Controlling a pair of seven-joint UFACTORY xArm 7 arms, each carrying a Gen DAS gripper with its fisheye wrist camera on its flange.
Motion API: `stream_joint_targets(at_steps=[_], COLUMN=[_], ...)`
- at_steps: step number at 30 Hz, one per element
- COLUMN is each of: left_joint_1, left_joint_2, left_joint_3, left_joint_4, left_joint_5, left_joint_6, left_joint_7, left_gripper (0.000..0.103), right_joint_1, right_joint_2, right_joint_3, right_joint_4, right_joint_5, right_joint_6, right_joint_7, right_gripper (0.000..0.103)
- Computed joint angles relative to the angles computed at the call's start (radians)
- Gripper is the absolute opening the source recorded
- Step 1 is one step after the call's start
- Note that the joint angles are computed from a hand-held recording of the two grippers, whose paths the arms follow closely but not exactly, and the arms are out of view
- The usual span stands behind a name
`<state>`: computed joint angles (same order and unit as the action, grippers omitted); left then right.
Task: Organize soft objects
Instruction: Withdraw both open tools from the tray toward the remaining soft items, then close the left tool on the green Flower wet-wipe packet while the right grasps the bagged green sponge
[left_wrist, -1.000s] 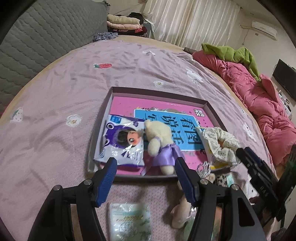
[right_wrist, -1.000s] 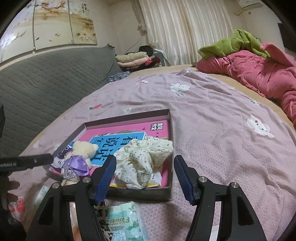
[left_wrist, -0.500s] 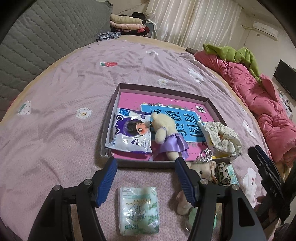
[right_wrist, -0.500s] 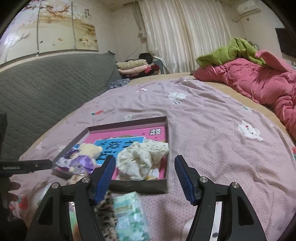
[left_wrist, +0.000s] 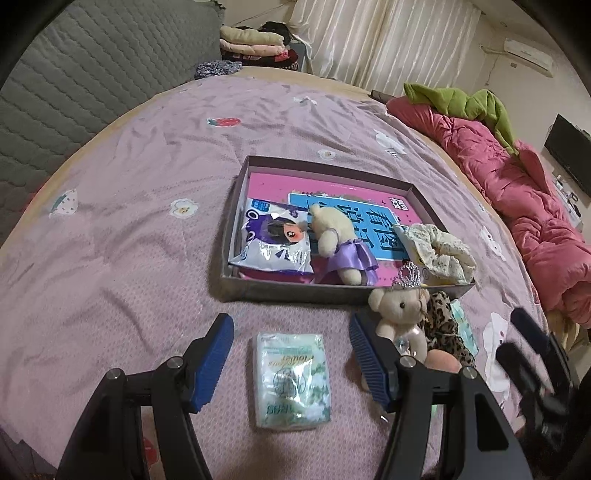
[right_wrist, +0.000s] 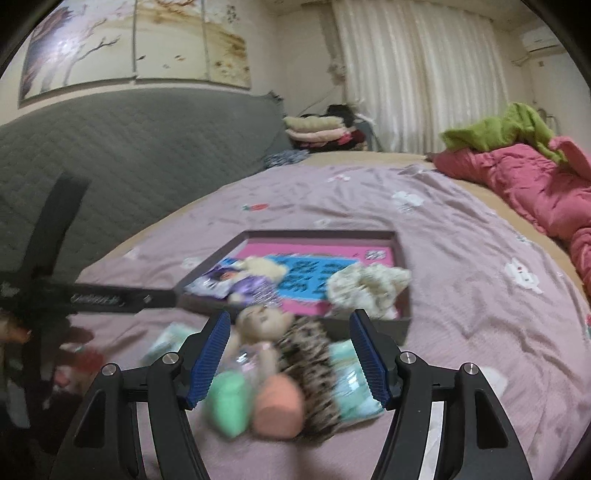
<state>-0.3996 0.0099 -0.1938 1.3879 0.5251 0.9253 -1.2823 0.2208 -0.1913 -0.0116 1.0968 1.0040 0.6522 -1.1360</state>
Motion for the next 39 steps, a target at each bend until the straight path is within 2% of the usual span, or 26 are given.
stream_joint_targets(at_steps=[18, 26, 33, 39], left_joint_1=[-0.031, -0.028, -0.010, -0.004], left_joint_2=[-0.015, -0.046, -0.055, -0.045], left_joint_3=[-0.024, -0.030, -0.031, -0.027], left_joint_4=[-0.021, -0.059, -0.100, -0.102], left_joint_5=[-0.058, -0.077, -0.125, -0.146], left_joint_6=[0.032, 0.041, 0.021, -0.006], left_joint_7=[0.039, 0.037, 0.031, 0.041], left_gripper=[0.065, 0.065, 0.065, 0.065], right_joint_1=[0.007, 0.032, 0.083, 0.121], right_joint_2=[-0.090, -0.134, -0.143, -0.114], right_joint_3=[-0.037, -0.021, 0.021, 0.025], right_joint_4=[-0.071, -0.116, -0.177, -0.197], right_joint_5=[-0.115, -0.172, -0.272, -0.337], right_joint_6=[0.082, 0.109, -0.016, -0.091], right_joint_7=[0.087, 0.027, -0.009, -0.025], right_gripper=[0.069, 0.069, 0.069, 0.068])
